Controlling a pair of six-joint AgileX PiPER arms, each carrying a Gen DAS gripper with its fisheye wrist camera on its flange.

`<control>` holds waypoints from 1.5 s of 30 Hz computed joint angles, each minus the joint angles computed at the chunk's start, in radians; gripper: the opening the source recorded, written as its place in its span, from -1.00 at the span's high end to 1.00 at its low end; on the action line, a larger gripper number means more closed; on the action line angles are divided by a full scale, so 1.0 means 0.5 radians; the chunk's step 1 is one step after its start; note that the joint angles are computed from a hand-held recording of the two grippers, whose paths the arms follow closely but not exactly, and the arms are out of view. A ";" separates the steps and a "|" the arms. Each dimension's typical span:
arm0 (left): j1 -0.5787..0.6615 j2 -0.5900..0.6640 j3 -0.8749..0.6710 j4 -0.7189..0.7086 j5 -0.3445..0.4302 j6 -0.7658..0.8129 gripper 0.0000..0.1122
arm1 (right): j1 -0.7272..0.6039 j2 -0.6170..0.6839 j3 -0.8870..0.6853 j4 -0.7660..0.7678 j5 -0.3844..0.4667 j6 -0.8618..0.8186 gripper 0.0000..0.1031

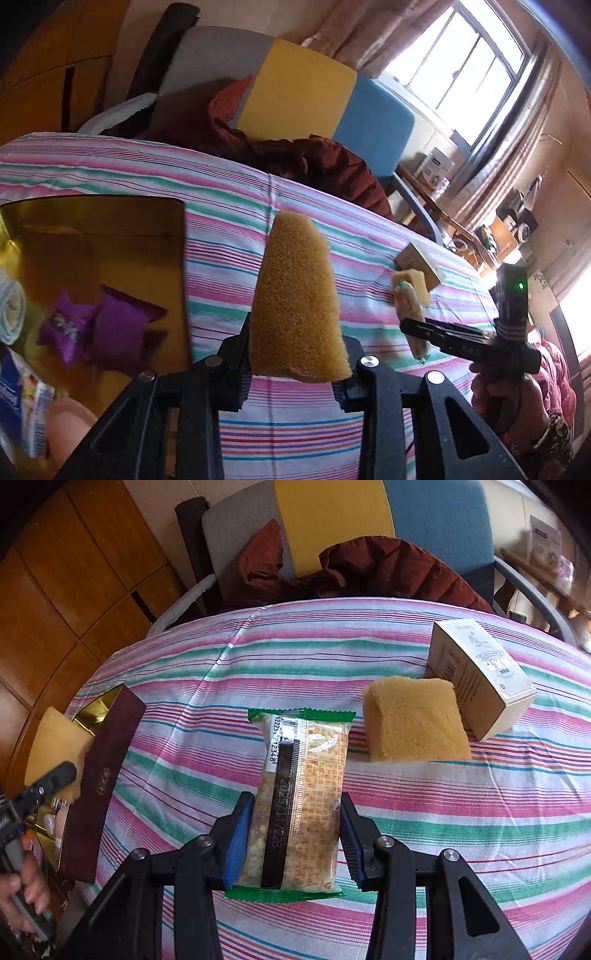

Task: Organize objects
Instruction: 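Lift the sponge and cracker packet toward the gold tray, then carry the sponge and cracker packet over the gold tray and open both tools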

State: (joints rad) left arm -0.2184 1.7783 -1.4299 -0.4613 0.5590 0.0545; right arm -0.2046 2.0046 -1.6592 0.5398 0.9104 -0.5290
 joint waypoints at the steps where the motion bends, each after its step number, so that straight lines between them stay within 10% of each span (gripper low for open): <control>1: 0.047 0.002 -0.011 0.034 0.013 -0.042 0.40 | 0.003 0.003 -0.002 0.008 -0.005 -0.005 0.12; 20: 0.657 0.638 -0.889 0.744 0.712 -0.719 0.37 | -0.006 -0.046 0.074 0.227 -0.073 -0.213 0.12; 25: 0.681 0.684 -0.942 0.838 0.762 -0.795 -0.02 | 0.005 -0.071 0.114 0.307 -0.083 -0.331 0.12; 45: 0.771 -0.106 0.221 0.336 -0.087 -0.197 -0.23 | 0.357 -0.109 -0.010 0.422 0.043 -0.280 0.12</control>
